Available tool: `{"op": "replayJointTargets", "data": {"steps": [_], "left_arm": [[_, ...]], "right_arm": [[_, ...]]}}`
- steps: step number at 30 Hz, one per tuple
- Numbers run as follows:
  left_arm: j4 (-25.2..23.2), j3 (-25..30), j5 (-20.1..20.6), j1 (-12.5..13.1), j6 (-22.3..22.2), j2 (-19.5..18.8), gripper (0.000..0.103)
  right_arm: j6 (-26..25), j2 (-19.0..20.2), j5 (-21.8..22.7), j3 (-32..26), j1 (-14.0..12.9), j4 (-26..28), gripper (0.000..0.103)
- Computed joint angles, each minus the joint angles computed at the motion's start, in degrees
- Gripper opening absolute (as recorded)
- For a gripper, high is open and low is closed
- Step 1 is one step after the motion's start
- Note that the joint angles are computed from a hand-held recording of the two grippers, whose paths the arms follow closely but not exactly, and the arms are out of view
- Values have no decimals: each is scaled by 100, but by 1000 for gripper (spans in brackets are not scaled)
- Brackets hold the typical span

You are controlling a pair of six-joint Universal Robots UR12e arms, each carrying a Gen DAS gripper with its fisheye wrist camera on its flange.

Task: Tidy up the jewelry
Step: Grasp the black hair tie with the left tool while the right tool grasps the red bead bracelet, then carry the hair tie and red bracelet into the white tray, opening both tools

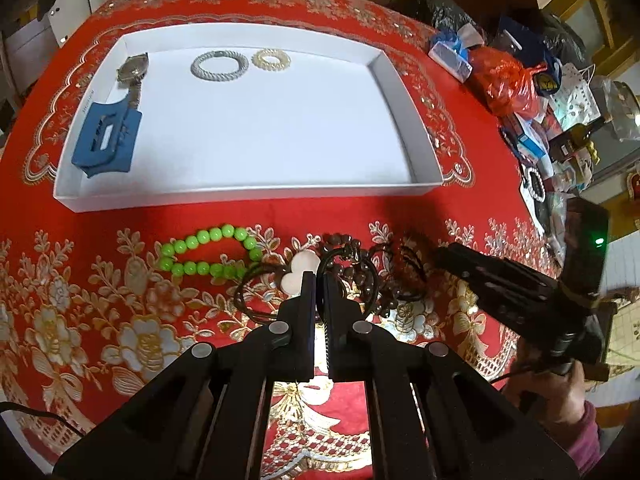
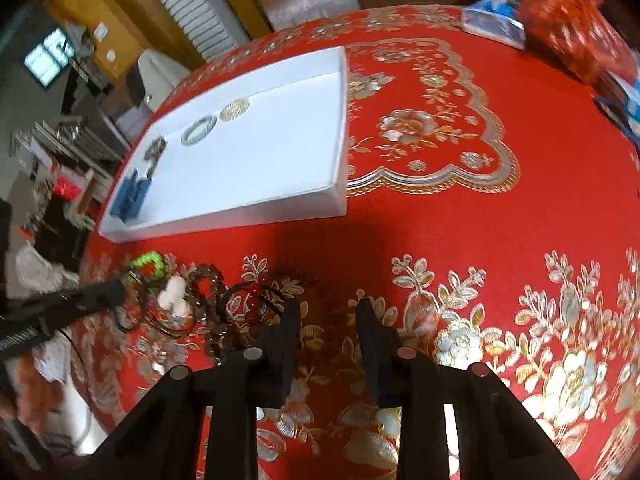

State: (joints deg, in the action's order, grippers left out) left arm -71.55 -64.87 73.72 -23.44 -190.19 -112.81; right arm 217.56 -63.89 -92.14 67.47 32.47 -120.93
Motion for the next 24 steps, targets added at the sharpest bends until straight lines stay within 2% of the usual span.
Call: {"op": "replayJointTargets", "data": {"steps": [4,6,8,11,15,24], "left_arm": [[26,-26,-43,53,-36,32,2],[32,-25,-28,62,-64,35,2],[16,-22,45,69,-88,40,2],[57,-63,63,102,-133,71,2],[128,-112,84,140,-208,108,2],[329,-158,104,215,-273,181,2]], "right_arm": [[-444,176,-434,-328,90,450,19],[-619,253,-715,-472,147,673,10],[-595,236,-586,-451,119,646,9],[-366,105,-280,-291,48,256,9],[-312,18,-130,-306,19,-50,9],[-532,150,-274,-833,81,-121,9]]}}
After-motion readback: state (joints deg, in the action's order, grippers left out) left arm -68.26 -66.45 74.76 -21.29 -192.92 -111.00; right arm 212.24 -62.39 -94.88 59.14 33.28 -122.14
